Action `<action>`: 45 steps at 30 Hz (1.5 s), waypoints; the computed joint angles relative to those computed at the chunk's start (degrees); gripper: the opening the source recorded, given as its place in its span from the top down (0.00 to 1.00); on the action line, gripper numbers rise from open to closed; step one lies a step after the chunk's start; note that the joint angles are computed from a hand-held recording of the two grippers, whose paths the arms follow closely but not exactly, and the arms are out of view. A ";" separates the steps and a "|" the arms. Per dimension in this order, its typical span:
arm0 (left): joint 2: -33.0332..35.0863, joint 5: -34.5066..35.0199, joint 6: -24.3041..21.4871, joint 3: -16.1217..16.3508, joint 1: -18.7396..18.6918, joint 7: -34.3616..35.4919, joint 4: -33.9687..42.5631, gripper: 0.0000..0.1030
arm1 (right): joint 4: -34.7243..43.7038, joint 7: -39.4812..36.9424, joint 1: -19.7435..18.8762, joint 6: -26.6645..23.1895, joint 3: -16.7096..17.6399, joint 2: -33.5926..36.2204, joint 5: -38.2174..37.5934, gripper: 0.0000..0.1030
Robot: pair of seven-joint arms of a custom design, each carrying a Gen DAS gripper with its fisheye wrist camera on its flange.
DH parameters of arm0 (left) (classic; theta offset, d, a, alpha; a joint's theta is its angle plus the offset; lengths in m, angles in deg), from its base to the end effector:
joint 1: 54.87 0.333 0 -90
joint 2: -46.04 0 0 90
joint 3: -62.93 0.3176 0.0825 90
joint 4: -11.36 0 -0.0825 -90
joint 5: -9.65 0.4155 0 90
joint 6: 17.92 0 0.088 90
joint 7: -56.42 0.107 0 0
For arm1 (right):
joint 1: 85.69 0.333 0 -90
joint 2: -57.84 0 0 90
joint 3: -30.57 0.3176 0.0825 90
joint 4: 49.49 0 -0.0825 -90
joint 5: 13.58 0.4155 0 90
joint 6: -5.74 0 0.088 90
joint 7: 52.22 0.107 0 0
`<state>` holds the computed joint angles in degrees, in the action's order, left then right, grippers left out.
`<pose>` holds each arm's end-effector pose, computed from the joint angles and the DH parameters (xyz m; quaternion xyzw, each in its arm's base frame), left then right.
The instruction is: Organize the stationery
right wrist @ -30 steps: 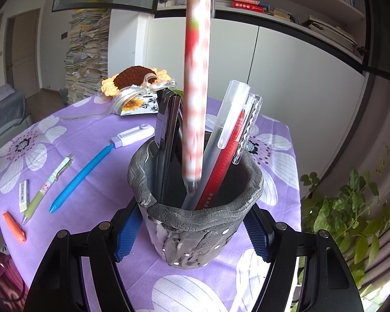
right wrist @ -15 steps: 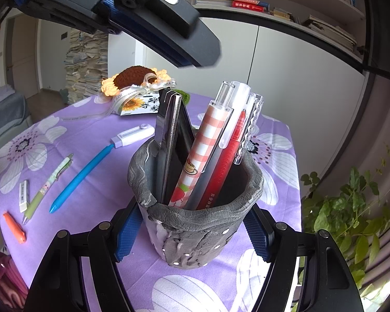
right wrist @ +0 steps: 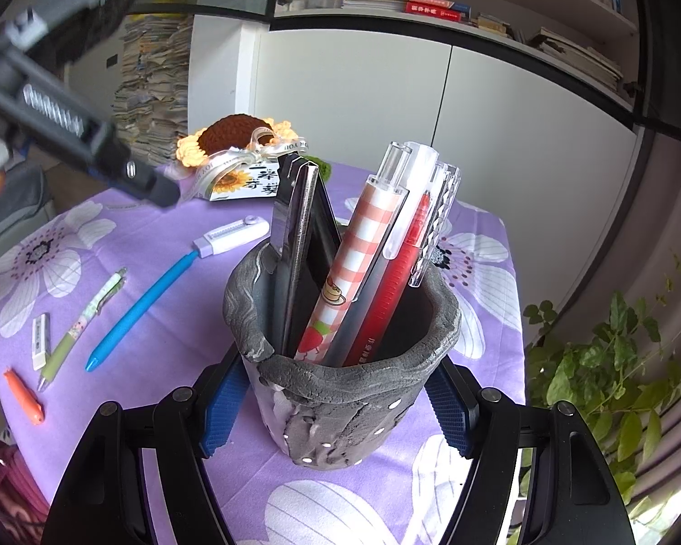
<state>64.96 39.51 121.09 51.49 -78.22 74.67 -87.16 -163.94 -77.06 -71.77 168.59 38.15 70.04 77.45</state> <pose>0.5906 -0.3917 0.4257 -0.7889 0.5588 -0.2108 0.1444 0.6087 0.1803 0.3665 -0.8367 0.2796 -0.2230 0.4149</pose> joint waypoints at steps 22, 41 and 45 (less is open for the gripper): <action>6.53 -5.95 -2.61 0.41 1.05 4.47 5.19 0.88 | -0.06 -0.04 0.10 0.25 0.04 0.02 0.07 0.29; -5.98 7.02 7.21 -0.08 -1.65 -1.80 -3.49 0.89 | -0.10 -0.99 0.14 0.69 0.03 0.11 0.70 0.29; -7.92 13.38 8.42 -0.40 -2.50 -4.00 -2.59 0.89 | -0.11 -1.06 0.13 0.64 -0.02 0.11 0.73 0.29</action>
<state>57.04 52.88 129.51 51.10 -80.72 70.67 -89.74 -164.05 -78.12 -71.63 169.23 38.13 70.15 78.17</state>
